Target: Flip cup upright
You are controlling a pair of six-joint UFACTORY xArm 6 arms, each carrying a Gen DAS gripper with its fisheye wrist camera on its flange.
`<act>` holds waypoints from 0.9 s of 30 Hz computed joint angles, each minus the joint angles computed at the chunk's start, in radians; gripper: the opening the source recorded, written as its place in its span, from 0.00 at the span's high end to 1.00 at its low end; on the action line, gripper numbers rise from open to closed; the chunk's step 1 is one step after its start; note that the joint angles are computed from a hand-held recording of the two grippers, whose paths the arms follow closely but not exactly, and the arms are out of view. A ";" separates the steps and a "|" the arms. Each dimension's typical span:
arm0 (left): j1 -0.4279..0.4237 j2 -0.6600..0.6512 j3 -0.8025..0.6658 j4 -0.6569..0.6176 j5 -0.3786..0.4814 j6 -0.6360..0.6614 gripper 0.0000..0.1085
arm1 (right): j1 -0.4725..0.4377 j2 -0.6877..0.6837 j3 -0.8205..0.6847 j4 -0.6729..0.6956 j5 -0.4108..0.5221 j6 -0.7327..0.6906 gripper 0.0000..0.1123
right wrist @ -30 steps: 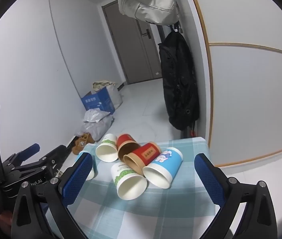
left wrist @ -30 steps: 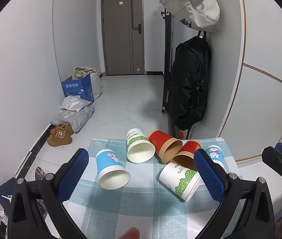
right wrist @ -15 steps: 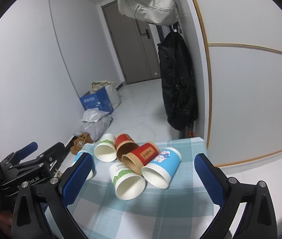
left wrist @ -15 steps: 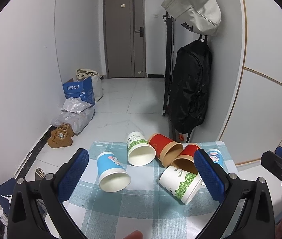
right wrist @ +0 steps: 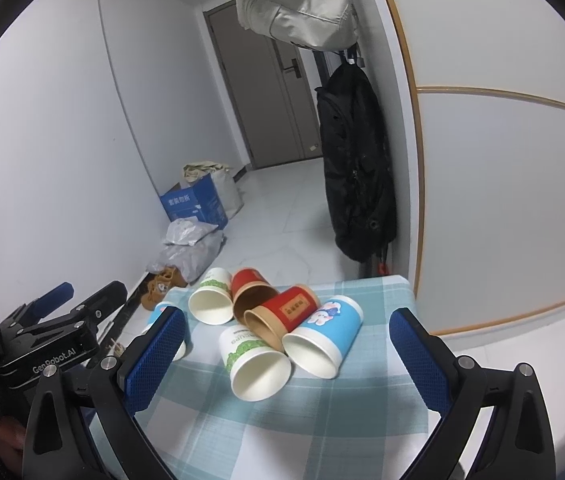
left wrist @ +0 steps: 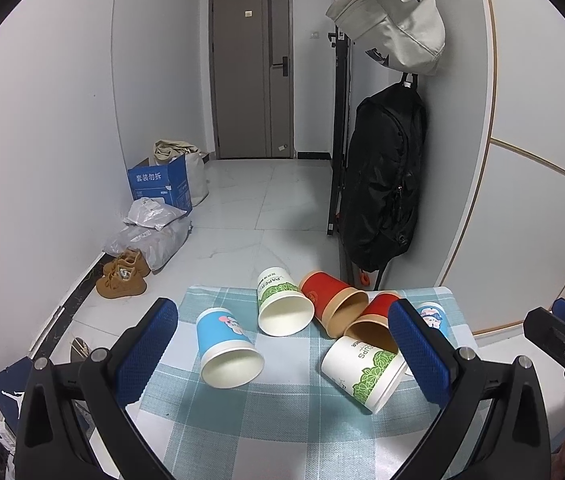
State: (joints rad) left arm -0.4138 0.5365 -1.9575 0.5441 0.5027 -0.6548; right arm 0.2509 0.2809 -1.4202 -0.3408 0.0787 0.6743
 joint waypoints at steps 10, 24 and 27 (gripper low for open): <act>-0.005 0.013 -0.017 -0.012 0.008 0.024 0.06 | 0.000 0.005 -0.003 0.009 -0.008 -0.013 0.08; -0.015 0.026 -0.021 0.016 0.009 0.035 0.06 | -0.003 0.007 0.002 -0.015 -0.022 0.011 0.08; -0.016 0.027 -0.022 -0.001 0.010 0.046 0.06 | -0.003 0.007 0.001 -0.015 -0.023 0.011 0.08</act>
